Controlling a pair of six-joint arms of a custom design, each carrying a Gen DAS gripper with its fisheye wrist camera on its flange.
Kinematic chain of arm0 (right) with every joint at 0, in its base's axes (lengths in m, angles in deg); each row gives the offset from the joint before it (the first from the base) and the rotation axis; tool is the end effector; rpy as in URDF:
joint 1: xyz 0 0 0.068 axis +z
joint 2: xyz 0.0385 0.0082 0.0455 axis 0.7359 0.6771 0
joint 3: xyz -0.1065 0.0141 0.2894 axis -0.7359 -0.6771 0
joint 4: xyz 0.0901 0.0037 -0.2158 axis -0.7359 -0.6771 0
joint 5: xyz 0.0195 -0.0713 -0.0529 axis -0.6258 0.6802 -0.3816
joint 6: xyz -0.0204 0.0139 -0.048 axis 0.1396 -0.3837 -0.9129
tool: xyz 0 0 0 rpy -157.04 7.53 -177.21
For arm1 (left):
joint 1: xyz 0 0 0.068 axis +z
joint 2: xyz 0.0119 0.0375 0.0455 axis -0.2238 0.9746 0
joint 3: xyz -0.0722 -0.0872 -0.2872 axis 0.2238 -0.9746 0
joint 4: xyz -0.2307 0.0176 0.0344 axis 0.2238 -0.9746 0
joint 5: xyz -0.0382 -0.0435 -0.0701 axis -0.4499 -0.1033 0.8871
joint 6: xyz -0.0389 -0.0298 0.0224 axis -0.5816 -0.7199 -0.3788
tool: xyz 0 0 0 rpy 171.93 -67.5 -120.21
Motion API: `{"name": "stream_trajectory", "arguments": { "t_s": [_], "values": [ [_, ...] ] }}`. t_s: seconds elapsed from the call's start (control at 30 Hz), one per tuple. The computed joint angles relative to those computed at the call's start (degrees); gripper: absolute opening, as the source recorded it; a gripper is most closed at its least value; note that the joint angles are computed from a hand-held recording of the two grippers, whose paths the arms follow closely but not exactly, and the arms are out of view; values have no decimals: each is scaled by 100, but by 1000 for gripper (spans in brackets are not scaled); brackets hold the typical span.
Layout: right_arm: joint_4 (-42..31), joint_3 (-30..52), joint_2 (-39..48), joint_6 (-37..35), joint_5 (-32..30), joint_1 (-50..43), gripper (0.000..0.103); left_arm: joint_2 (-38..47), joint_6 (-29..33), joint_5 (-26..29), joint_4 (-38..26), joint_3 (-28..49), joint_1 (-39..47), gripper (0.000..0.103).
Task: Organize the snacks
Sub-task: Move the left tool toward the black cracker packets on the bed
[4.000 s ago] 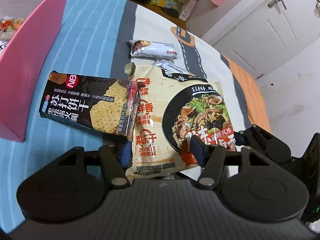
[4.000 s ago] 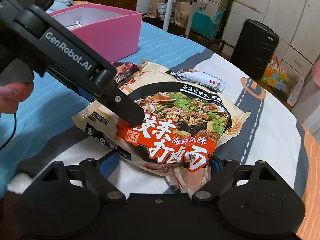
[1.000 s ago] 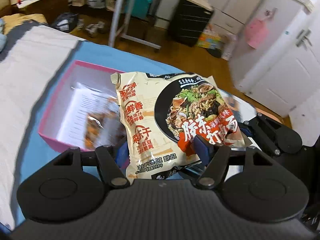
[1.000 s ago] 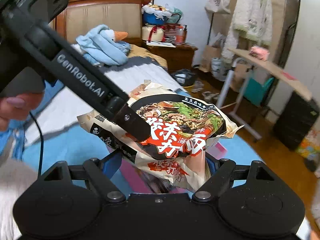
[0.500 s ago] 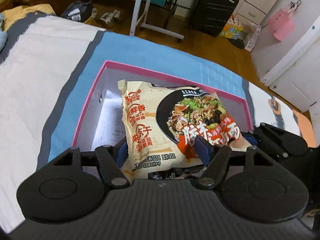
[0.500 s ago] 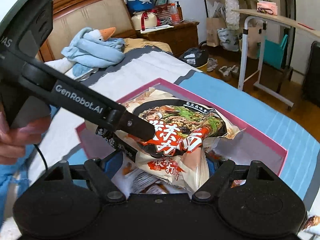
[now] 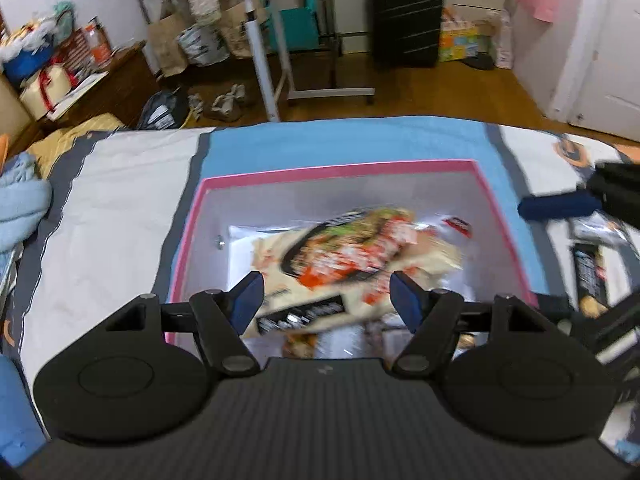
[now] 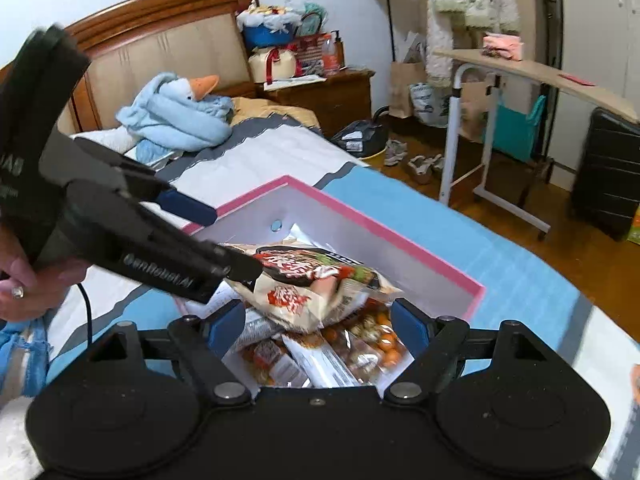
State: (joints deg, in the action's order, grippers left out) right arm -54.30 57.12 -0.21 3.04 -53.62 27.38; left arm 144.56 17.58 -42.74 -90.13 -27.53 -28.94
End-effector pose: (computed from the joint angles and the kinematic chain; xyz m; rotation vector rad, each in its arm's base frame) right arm 0.1892 -0.0423 0.2455 -0.7549 2.1938 0.4982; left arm 0.2064 -0.0541 0.3068 0.2450 2.5012 0.0439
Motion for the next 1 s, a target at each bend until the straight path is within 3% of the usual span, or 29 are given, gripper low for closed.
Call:
{"name": "stream_trajectory", "arguments": {
  "t_s": [0.13, 0.23, 0.3, 0.5, 0.67, 0.77, 0.9, 1.0],
  "values": [
    [-1313, 544, -146, -1073, -234, -898, 85, -268, -466, -610, -784, 383, -895, 69],
    [-2341, 998, -97, -1992, -374, -1615, 86, -439, -746, -409, -1291, 717, -1285, 69],
    [-2898, 1243, -89, -2636, -437, -2102, 87, -517, -1015, -575, -1542, 864, -1761, 69],
    [-4554, 1901, 315, -4945, -512, -3793, 90, -348, -1745, -1142, -1961, 1226, -3142, 81],
    [-4423, 2324, 470, -5474, -549, -4827, 90, -126, -2315, -1537, -1791, 1286, -4096, 95],
    [-4482, 2756, 893, -5483, -392, -5162, 94, 146, -2527, -1716, -1417, 1191, -4500, 95],
    [-4261, 2759, 1433, -5817, -418, -5593, 95, 584, -2612, -1542, -490, 877, -4735, 95],
    [-3824, 2396, 1681, -6257, -584, -5802, 95, 855, -2721, -1787, 274, 493, -5045, 95]
  ]
}}
